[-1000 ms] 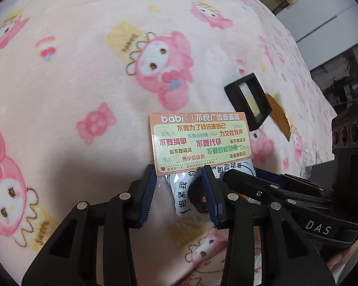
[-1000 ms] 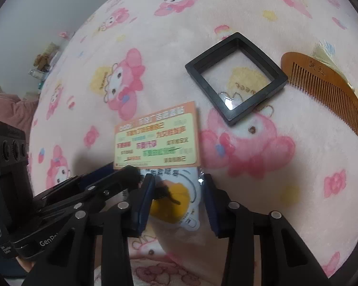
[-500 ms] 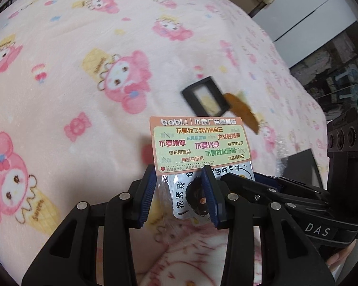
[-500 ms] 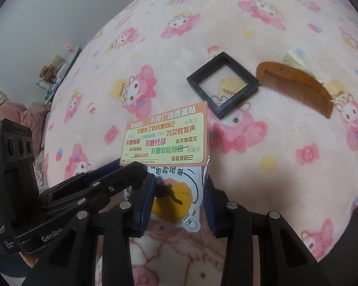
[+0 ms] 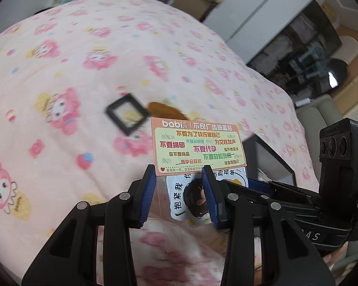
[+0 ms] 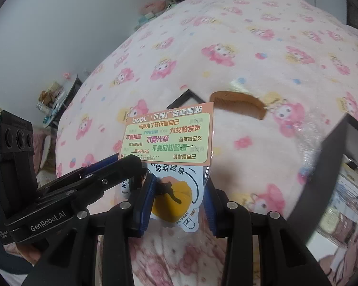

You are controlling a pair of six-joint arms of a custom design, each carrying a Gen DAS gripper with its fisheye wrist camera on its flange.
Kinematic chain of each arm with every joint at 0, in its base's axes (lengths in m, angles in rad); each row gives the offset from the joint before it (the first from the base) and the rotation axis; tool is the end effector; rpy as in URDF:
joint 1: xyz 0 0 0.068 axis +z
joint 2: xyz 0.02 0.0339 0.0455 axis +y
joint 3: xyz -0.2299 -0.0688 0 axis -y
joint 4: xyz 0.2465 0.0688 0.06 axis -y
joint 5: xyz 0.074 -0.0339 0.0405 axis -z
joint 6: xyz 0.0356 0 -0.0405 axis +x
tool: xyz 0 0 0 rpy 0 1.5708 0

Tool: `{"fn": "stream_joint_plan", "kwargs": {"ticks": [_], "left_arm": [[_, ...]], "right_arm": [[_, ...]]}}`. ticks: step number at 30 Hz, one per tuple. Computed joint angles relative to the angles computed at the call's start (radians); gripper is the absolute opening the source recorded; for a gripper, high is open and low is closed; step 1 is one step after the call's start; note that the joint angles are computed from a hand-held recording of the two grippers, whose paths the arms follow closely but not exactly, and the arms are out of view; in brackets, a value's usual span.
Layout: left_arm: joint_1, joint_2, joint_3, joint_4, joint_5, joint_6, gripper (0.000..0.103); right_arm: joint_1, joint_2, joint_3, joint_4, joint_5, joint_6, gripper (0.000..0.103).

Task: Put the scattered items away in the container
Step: 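Carry the keychain card with the left tool over the black box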

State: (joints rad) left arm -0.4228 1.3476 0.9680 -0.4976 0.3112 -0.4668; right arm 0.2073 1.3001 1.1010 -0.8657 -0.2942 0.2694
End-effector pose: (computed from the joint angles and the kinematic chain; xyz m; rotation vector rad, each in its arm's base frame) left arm 0.2593 -0.1286 0.2191 0.0882 2.5449 -0.7553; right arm 0.2566 0.0645 0.2506 -0.0193 2.6689 0.5468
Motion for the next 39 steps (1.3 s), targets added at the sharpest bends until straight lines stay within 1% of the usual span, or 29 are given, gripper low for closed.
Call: {"fn": "stream_joint_plan", "kwargs": {"ticks": [5, 10, 13, 16, 18, 21, 24, 25, 29, 32, 34, 37, 39], "left_arm": [[-0.16, 0.02, 0.058, -0.002, -0.054, -0.051, 0.038], [-0.343, 0.075, 0.16, -0.012, -0.142, -0.102, 0.038], [-0.43, 0.124, 0.236, -0.029, -0.183, -0.115, 0.038], [-0.503, 0.2, 0.33, -0.041, -0.205, -0.123, 0.038], [-0.547, 0.266, 0.408, -0.057, -0.225, -0.118, 0.038], [-0.584, 0.346, 0.502, -0.068, -0.221, -0.113, 0.039], [-0.612, 0.442, 0.619, -0.092, -0.221, -0.107, 0.04], [-0.62, 0.468, 0.652, -0.103, -0.226, -0.105, 0.04], [-0.652, 0.593, 0.815, -0.153, -0.251, -0.095, 0.04], [-0.657, 0.699, 0.941, -0.193, -0.246, -0.1, 0.043], [-0.662, 0.766, 1.016, -0.217, -0.252, -0.098, 0.043], [-0.66, 0.851, 1.094, -0.234, -0.234, -0.101, 0.043], [-0.653, 0.923, 1.161, -0.251, -0.201, -0.109, 0.043]], "right_arm": [[-0.109, -0.204, -0.08, -0.104, -0.001, -0.045, 0.035], [-0.299, -0.391, -0.12, -0.243, -0.038, -0.126, 0.035], [-0.457, -0.47, -0.123, -0.335, -0.092, -0.225, 0.035], [-0.683, -0.487, -0.094, -0.447, -0.18, -0.396, 0.035], [-0.83, -0.48, -0.074, -0.513, -0.23, -0.519, 0.035], [-1.025, -0.441, -0.045, -0.586, -0.287, -0.685, 0.035], [-1.16, -0.381, -0.02, -0.618, -0.313, -0.812, 0.035], [-1.184, -0.363, -0.013, -0.619, -0.315, -0.836, 0.035], [-1.254, -0.269, 0.014, -0.587, -0.311, -0.905, 0.035], [-1.262, -0.193, 0.032, -0.538, -0.296, -0.922, 0.035], [-1.264, -0.144, 0.032, -0.502, -0.292, -0.927, 0.035], [-1.284, -0.063, 0.021, -0.45, -0.302, -0.933, 0.036], [-1.29, 0.001, 0.018, -0.419, -0.301, -0.932, 0.036]]}}
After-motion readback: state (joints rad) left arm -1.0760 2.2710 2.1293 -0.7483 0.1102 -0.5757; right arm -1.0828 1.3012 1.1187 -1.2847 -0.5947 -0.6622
